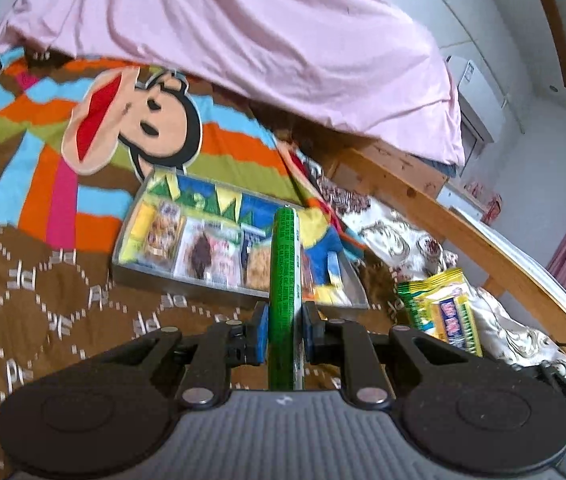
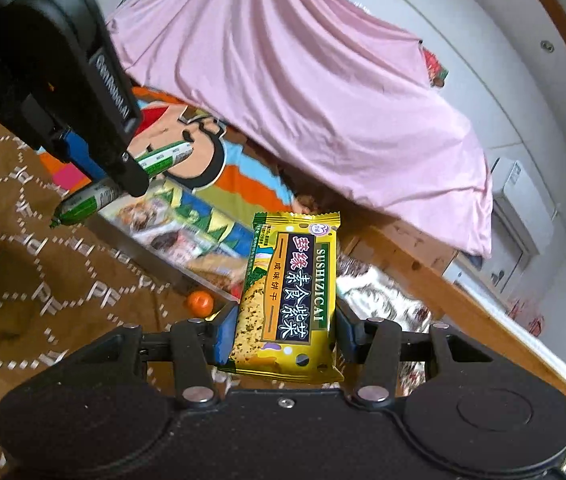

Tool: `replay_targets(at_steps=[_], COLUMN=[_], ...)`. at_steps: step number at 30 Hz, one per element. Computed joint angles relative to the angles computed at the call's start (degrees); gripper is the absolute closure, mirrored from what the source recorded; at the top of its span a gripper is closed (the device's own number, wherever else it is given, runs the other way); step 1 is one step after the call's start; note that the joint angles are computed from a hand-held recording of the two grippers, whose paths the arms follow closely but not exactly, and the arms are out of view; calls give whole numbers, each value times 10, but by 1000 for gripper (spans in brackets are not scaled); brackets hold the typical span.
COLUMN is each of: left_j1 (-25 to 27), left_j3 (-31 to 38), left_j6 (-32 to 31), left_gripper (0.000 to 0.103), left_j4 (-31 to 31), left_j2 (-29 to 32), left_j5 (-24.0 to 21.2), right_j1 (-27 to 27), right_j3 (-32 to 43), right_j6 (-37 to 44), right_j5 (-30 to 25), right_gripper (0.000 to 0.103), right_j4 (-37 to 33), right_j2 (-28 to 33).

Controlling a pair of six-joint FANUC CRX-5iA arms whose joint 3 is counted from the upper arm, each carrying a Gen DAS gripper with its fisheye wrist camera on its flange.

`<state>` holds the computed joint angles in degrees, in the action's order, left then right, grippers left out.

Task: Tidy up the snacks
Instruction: 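Lift both held snacks and carry them toward the metal tray, then lower the green stick snack and yellow biscuit packet into the tray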

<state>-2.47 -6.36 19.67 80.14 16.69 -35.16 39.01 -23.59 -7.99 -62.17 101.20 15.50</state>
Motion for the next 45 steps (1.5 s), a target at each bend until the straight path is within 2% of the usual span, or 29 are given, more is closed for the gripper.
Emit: replay_targets(at_steps=[7, 13, 14, 16, 19, 23, 26, 29, 33, 36, 38, 42, 45], left_j1=[-26, -44, -49, -72, -98, -117, -121, -114, -82, -77, -70, -45, -35], left_j3=[13, 44, 48, 52, 72, 114, 154, 197, 260, 287, 305, 372, 415], left_j6=[-70, -97, -106, -158, -225, -263, -255, -216, -56, -21, 25, 177, 242], left_gripper=[84, 85, 85, 84, 84, 84, 84, 84, 84, 84, 84, 84, 84], left_j4=[62, 94, 106, 177, 252, 302, 305, 263, 106, 64, 14, -133, -209], left_j2=[19, 48, 53, 62, 81, 116, 147, 181, 228, 250, 262, 297, 317], left_j5=[47, 81, 89, 120, 152, 174, 186, 188, 157, 158, 155, 118, 92], right_j1=[-42, -95, -102, -117, -137, -155, -165, -175, -185, -190, -191, -190, -186], right_j3=[17, 35, 41, 53, 73, 112, 143, 170, 202, 225, 240, 262, 277], right_j6=[-8, 8, 10, 9, -1, -13, -25, -21, -19, -9, 1, 28, 57], right_j5=[30, 74, 80, 91, 106, 110, 112, 120, 136, 158, 173, 186, 197], right_gripper=[51, 51, 51, 51, 51, 51, 51, 51, 51, 51, 51, 51, 51], right_j4=[36, 112, 122, 134, 147, 144, 132, 121, 94, 66, 41, 7, -33], right_j2=[-4, 5, 8, 17, 32, 65, 90, 113, 139, 155, 166, 187, 198])
